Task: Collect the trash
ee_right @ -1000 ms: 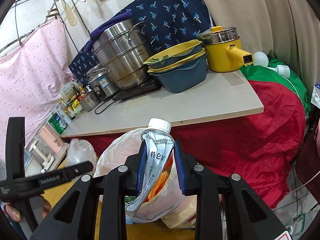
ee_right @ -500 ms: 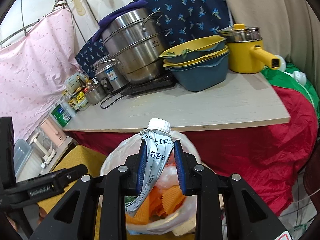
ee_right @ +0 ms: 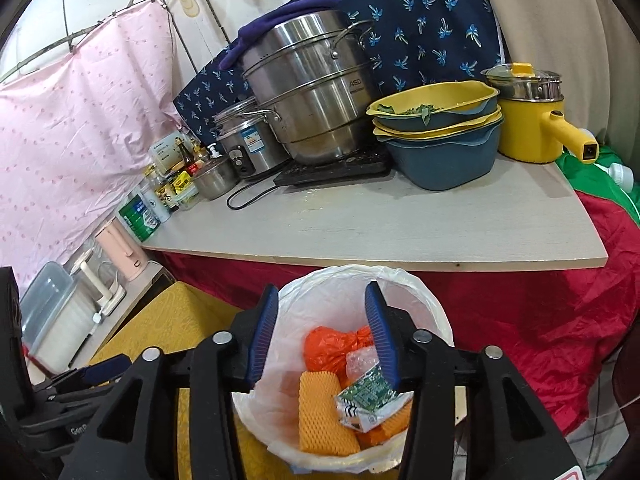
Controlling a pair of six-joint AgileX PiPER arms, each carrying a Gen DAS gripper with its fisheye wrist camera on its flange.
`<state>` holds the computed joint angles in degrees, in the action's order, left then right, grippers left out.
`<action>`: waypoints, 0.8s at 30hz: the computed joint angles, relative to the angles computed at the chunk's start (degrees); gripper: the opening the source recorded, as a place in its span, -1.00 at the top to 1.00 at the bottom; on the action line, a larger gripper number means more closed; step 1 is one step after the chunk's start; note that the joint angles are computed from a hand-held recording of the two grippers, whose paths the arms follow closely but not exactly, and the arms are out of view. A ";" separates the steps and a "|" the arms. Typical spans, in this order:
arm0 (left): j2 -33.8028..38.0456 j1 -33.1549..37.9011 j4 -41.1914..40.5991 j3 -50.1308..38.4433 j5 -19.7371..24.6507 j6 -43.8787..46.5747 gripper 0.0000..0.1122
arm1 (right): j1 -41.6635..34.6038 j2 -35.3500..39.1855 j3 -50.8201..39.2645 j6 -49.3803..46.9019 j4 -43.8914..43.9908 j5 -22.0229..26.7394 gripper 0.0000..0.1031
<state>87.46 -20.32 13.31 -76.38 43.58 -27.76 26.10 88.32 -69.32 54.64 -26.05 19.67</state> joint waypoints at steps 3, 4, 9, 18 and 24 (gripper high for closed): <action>-2.16 -1.01 2.39 1.48 0.47 -2.14 -0.41 | 1.66 -1.55 0.72 1.87 -2.36 2.20 0.02; -2.82 -1.47 3.41 1.97 0.69 -3.12 -0.43 | 2.55 -2.15 0.90 2.63 -3.55 3.40 0.01; -6.23 -3.60 7.82 4.61 2.00 -7.70 -0.55 | 4.83 -4.38 1.32 -0.57 -2.16 7.52 -0.11; -9.89 -6.97 10.42 7.73 5.42 -10.69 -0.59 | 8.10 -8.50 1.24 -4.82 -0.19 16.15 -0.68; -11.30 -10.63 12.13 8.74 9.18 -12.97 -0.61 | 9.86 -10.51 1.38 -8.64 1.89 21.19 -0.76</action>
<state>76.16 -30.96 25.44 -67.64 52.76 -40.73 35.96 77.81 -67.95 46.01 -24.16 40.86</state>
